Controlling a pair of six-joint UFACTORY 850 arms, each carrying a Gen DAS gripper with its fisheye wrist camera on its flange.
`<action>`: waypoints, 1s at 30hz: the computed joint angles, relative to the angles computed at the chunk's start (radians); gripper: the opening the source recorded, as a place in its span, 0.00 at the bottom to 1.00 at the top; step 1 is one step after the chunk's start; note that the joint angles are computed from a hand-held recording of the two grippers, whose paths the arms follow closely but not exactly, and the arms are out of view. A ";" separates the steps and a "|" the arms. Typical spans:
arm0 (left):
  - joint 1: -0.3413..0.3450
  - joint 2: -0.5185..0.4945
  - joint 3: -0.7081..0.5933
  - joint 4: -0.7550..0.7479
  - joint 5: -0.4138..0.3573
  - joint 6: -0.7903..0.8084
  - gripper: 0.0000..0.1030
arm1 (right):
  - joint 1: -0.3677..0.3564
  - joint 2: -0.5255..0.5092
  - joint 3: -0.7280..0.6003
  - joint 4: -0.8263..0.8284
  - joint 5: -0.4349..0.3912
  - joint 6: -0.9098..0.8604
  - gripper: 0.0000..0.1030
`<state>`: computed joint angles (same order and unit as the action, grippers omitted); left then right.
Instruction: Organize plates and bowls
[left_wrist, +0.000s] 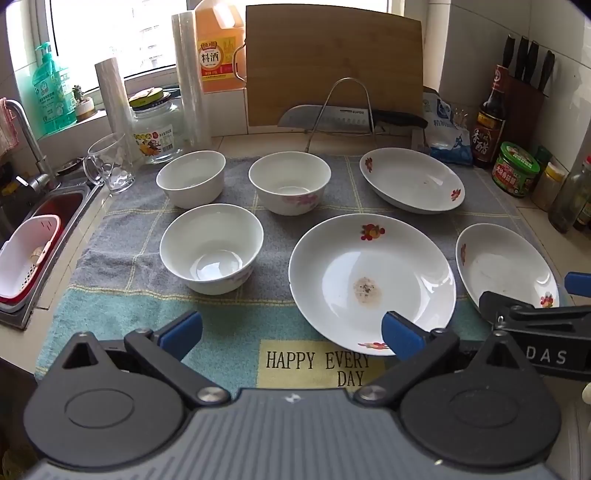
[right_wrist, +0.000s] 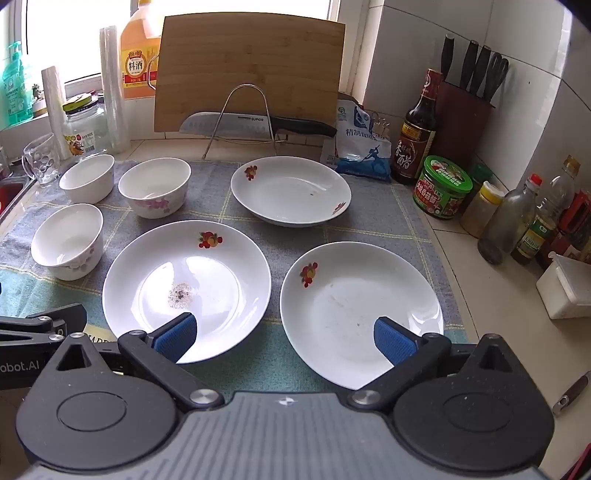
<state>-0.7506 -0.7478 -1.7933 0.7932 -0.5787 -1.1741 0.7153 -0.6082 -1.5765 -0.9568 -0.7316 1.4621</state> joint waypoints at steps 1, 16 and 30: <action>0.003 -0.003 0.000 -0.003 0.006 0.002 0.99 | -0.001 0.002 0.002 0.000 0.000 -0.002 1.00; 0.005 -0.004 -0.006 -0.018 0.003 0.017 0.99 | 0.004 -0.011 -0.009 -0.004 -0.007 0.006 1.00; 0.002 0.008 0.014 0.002 0.006 -0.007 0.99 | 0.007 -0.009 -0.010 -0.005 -0.012 0.005 1.00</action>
